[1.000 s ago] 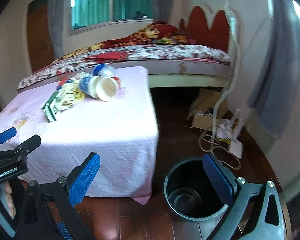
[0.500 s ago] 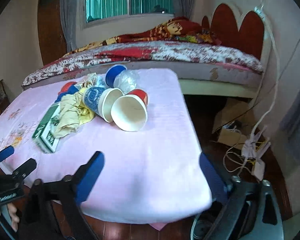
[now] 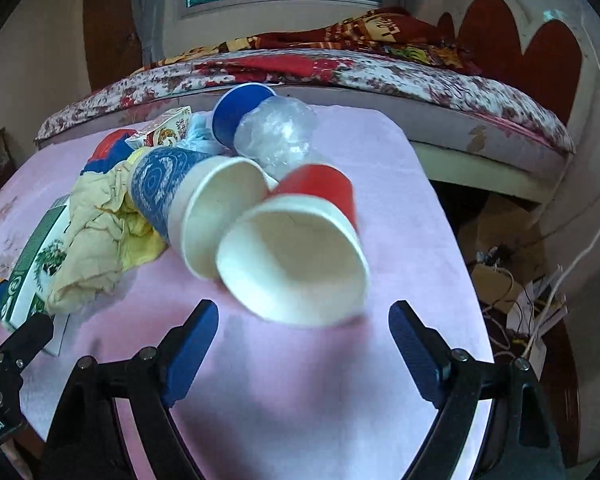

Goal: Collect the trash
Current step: 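Grasp the green milk carton with the left tool while the right tool grasps the red paper cup, then carry the carton and red cup to the black bin and open both tools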

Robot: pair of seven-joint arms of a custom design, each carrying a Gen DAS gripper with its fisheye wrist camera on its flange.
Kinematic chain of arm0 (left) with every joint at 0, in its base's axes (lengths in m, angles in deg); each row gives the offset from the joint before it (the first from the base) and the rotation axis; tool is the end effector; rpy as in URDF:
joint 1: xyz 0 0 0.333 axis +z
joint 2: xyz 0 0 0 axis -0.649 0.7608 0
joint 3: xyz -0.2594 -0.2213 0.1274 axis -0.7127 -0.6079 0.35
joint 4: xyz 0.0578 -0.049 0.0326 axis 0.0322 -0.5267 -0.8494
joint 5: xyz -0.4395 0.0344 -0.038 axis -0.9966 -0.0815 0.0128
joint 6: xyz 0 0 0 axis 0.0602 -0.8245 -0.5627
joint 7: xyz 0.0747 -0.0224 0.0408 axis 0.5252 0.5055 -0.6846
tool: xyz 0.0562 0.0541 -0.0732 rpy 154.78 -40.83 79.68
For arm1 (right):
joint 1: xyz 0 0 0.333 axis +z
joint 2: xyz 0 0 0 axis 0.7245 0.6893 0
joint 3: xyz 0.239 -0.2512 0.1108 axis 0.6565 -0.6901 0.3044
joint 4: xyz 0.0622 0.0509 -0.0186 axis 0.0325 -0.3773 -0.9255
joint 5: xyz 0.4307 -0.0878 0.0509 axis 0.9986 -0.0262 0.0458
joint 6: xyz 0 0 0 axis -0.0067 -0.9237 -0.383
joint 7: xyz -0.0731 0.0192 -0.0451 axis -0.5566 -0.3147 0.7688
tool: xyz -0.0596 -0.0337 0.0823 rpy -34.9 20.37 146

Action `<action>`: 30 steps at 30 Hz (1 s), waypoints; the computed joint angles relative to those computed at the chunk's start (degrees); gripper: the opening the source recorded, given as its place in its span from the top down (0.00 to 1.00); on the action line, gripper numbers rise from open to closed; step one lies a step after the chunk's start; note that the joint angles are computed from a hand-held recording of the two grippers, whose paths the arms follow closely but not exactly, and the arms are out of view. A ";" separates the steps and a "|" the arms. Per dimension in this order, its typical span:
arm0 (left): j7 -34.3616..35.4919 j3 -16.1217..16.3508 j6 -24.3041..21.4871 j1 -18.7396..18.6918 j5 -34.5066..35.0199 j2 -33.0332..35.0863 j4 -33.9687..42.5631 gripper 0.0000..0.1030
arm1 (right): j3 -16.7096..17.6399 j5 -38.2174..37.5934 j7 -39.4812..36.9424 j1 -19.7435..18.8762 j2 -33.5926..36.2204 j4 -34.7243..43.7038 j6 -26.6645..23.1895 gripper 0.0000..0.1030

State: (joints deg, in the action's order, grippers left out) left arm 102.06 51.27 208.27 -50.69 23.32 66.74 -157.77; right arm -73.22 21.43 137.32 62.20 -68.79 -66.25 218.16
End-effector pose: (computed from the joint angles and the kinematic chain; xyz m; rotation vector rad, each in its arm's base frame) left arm 0.5613 -0.2773 0.5537 -1.7771 1.6360 -0.7871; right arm 0.6251 0.2315 0.5505 -1.9100 1.5809 -0.7020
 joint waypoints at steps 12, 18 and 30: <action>2.57 0.96 0.76 0.82 -2.57 -0.40 -0.69 0.35 | -0.40 -0.02 0.57 -0.33 1.53 3.25 -0.53 0.28; 7.09 1.06 3.11 1.68 -7.18 -0.72 -1.84 0.61 | -0.01 6.59 -2.99 -1.23 1.33 2.50 1.35 0.37; 3.31 -1.89 6.78 5.82 -2.38 -6.71 -6.35 0.63 | -0.21 6.05 -5.15 -1.77 -5.20 -4.79 5.22 0.52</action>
